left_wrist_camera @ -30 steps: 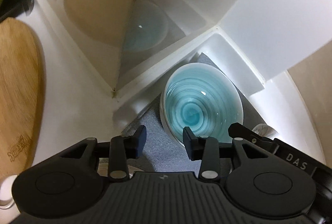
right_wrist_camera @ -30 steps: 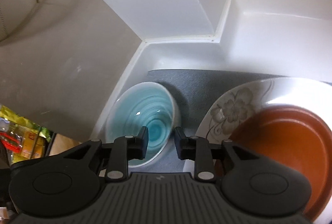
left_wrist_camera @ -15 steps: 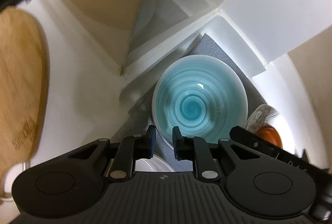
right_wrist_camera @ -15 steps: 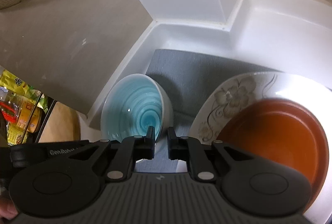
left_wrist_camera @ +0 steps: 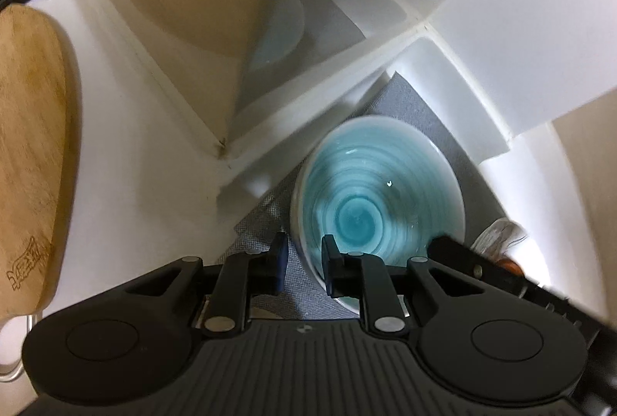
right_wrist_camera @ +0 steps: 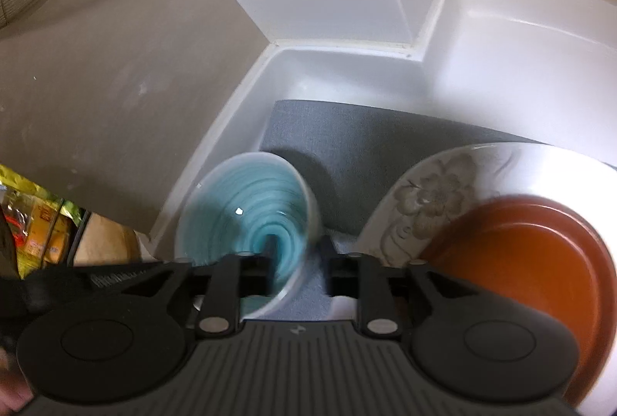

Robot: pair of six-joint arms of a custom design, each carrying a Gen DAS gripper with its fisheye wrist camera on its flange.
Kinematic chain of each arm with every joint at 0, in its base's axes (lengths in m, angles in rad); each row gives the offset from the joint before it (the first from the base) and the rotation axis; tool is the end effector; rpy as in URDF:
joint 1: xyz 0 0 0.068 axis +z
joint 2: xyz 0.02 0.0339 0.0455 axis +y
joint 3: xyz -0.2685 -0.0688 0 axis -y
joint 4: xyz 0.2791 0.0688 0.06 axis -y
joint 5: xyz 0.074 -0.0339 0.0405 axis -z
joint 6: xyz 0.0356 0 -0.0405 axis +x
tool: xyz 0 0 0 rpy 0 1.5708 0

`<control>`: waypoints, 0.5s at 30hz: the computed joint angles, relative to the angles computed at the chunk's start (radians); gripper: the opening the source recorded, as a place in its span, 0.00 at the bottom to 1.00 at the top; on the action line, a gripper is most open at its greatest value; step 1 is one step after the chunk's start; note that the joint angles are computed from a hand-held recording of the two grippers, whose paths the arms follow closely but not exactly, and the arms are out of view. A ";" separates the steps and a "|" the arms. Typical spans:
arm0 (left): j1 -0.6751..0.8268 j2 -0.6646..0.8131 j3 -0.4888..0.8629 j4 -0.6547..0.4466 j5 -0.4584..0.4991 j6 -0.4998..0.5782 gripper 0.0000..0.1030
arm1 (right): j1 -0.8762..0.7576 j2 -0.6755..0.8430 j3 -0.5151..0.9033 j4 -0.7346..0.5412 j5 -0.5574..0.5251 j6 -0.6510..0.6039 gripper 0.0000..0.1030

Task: Organize plates and bowls
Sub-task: 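Move the left tool to the teal bowl's rim and grasp it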

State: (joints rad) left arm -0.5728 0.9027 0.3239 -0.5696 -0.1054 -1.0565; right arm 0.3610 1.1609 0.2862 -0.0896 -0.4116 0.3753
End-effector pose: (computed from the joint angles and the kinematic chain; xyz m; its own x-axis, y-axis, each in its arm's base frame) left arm 0.1407 -0.0863 0.1220 -0.8148 -0.5048 -0.2852 -0.4201 0.8530 -0.3097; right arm 0.1809 0.0835 0.0965 -0.9120 0.0147 -0.4098 -0.2179 0.8292 0.5148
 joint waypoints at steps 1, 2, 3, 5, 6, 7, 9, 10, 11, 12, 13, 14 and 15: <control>-0.014 0.001 0.001 0.002 -0.013 -0.010 0.18 | 0.012 0.012 0.001 0.016 0.009 0.010 0.36; -0.021 0.009 0.006 0.000 -0.022 -0.014 0.18 | 0.030 0.022 0.003 0.028 0.032 0.009 0.34; -0.027 0.017 0.012 -0.004 -0.032 -0.017 0.18 | 0.048 0.030 0.004 0.041 0.057 0.003 0.29; -0.038 0.023 0.022 -0.021 -0.053 -0.016 0.18 | 0.067 0.031 -0.001 0.055 0.105 0.003 0.13; -0.043 0.013 0.023 -0.030 -0.061 -0.011 0.18 | 0.053 0.036 -0.005 0.065 0.085 0.012 0.13; -0.052 0.009 0.026 -0.038 -0.073 -0.012 0.18 | 0.041 0.035 -0.011 0.070 0.067 0.022 0.13; -0.075 0.007 0.039 -0.064 -0.097 -0.015 0.18 | 0.044 0.014 -0.027 0.069 0.060 0.015 0.13; -0.083 0.002 0.042 -0.073 -0.103 -0.017 0.18 | 0.047 -0.006 -0.038 0.070 0.062 0.018 0.13; -0.091 -0.008 0.043 -0.083 -0.106 -0.021 0.18 | 0.044 -0.026 -0.050 0.068 0.058 0.031 0.13; -0.102 -0.021 0.045 -0.097 -0.109 -0.029 0.18 | 0.036 -0.053 -0.061 0.059 0.050 0.044 0.13; -0.118 -0.031 0.048 -0.113 -0.113 -0.043 0.18 | 0.024 -0.086 -0.072 0.045 0.037 0.055 0.13; -0.123 -0.017 0.058 -0.109 -0.111 -0.047 0.18 | 0.009 -0.121 -0.084 0.032 0.021 0.062 0.13; -0.139 -0.034 0.061 -0.126 -0.113 -0.061 0.18 | -0.007 -0.177 -0.098 0.003 0.005 0.063 0.13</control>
State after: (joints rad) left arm -0.7118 0.8689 0.3851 -0.6955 -0.2179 -1.1172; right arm 0.3541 0.9839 0.1885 -0.0869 -0.4070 0.4380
